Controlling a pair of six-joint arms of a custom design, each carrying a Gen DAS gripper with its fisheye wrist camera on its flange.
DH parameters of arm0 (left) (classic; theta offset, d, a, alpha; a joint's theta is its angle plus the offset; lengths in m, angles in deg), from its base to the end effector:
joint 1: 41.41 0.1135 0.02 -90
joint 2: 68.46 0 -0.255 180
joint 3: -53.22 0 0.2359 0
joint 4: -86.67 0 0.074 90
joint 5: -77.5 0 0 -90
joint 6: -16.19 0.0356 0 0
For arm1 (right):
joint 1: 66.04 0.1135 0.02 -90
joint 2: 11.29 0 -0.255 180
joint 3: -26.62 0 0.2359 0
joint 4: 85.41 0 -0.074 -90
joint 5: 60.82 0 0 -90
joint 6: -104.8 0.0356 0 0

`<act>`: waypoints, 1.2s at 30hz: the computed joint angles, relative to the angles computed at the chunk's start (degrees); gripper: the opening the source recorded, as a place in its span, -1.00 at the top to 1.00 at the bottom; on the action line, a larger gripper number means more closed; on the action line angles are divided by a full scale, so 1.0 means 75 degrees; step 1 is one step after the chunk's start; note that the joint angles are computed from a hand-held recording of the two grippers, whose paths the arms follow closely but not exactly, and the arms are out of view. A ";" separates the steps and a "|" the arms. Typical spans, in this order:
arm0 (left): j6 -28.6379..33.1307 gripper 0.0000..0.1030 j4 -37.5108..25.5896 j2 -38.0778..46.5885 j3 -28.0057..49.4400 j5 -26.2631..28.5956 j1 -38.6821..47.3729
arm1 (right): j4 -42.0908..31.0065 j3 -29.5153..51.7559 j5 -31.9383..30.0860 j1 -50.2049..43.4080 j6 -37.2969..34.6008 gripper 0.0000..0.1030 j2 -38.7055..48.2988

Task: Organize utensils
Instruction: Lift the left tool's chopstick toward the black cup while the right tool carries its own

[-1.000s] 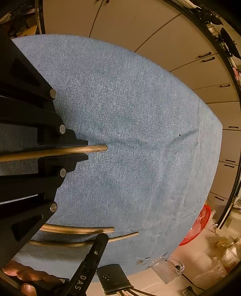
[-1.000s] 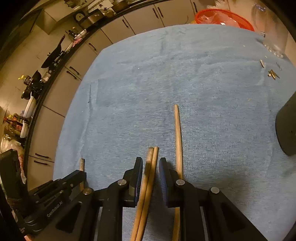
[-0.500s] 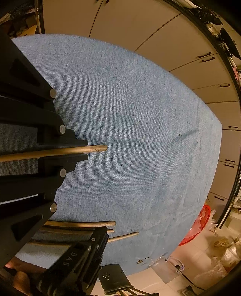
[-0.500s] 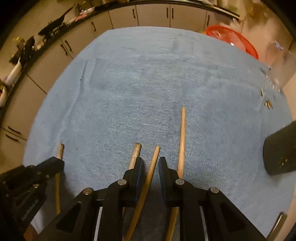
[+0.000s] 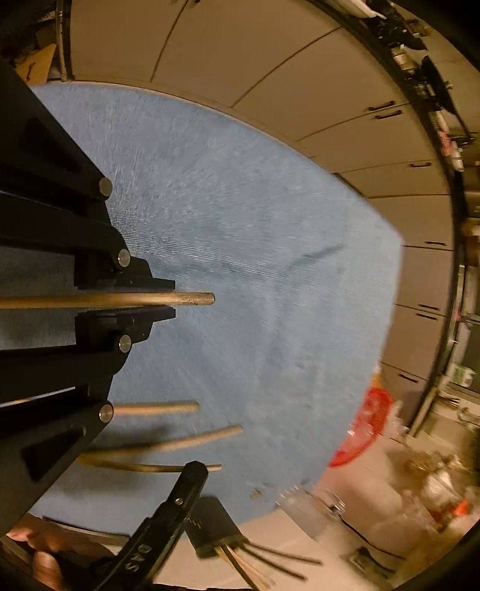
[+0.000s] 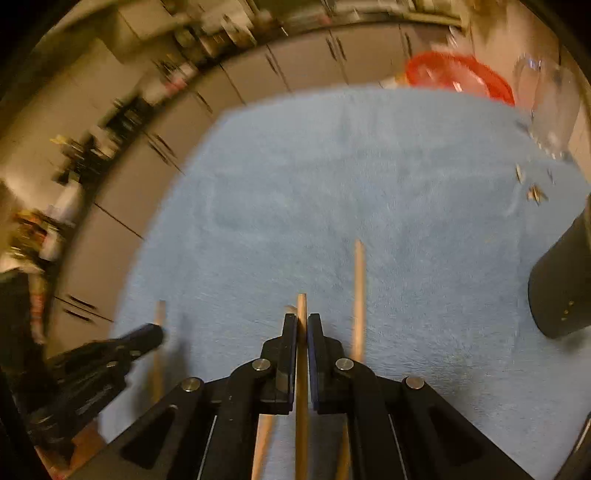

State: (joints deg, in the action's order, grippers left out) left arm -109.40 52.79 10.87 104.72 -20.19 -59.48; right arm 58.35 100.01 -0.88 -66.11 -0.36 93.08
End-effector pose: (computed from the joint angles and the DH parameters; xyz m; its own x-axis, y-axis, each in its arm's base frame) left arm 0.2232 -0.0678 0.1577 -0.8246 -0.3376 -0.4540 -0.2863 0.9411 -0.1800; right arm 0.3261 0.0174 0.1425 -0.8395 -0.2253 -0.4945 -0.4273 0.8359 0.3445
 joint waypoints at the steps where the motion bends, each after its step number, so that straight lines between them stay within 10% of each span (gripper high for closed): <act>1: -0.0072 0.85 -0.0170 -0.0293 0.0040 -0.0125 -0.0112 | 0.0043 -0.0225 -0.0180 -0.0122 -0.0083 0.89 -0.0396; 14: -0.1370 0.86 -0.2381 -0.2586 0.0936 -0.2654 -0.2736 | 0.0111 -0.2501 -0.2180 -0.1805 -0.0595 0.89 -0.4613; 36: -0.2149 0.86 -0.3199 -0.2418 0.1509 -0.3482 -0.3819 | -0.1400 -0.2296 -0.3788 -0.3718 -0.2226 0.89 -0.5175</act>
State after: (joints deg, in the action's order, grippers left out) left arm -125.52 28.80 -7.26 116.03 -46.30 -88.13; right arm 47.84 82.79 -29.29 -94.00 -17.05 54.27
